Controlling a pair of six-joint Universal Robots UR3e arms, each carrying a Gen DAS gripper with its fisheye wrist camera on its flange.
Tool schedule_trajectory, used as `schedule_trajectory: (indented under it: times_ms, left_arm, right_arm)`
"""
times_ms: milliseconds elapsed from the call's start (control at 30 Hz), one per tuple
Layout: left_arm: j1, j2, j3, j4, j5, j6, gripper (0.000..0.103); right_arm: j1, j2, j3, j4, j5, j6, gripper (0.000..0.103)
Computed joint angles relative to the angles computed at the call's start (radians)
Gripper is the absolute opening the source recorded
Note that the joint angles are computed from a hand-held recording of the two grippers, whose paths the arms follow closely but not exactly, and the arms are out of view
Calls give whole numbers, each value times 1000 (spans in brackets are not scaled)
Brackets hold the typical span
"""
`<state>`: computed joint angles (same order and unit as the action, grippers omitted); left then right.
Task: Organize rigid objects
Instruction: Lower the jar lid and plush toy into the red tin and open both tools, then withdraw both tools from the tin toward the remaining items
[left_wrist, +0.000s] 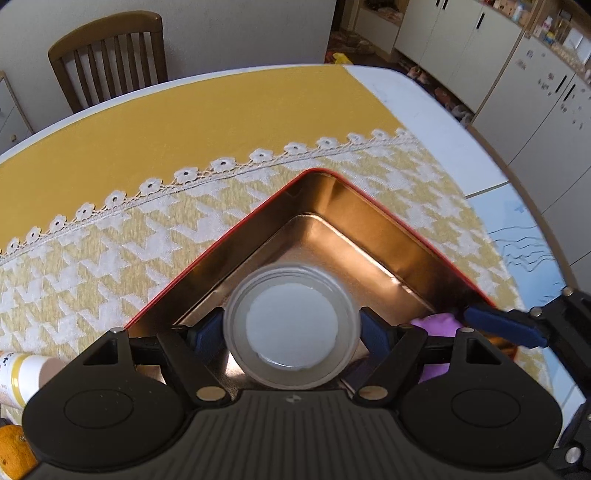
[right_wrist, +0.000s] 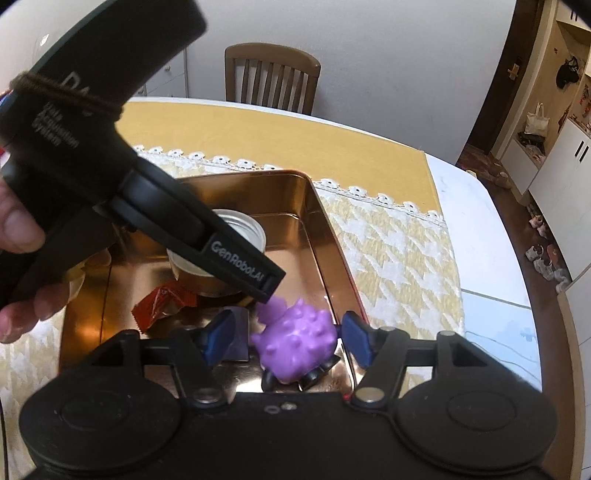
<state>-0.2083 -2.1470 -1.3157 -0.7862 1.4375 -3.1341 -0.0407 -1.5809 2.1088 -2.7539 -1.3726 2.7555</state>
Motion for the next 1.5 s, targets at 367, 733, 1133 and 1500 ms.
schedule_trajectory:
  times_ms: [367,733,1133,1500]
  left_arm:
    - [59,198,-199,102,-102,10,80]
    - [181,527,-521,217,-184,102,83]
    - [411,927,-849,208,-273,290,84]
    - [892,1393,-979,-368,-557,689,84]
  right_arm:
    - [-50,-145,48,72,80,-9,76]
    - [-99,-326,87,143,184,17,93]
    - [-22,-412,93,152,195,112,103]
    - [214,-319,54,58,76,219,103]
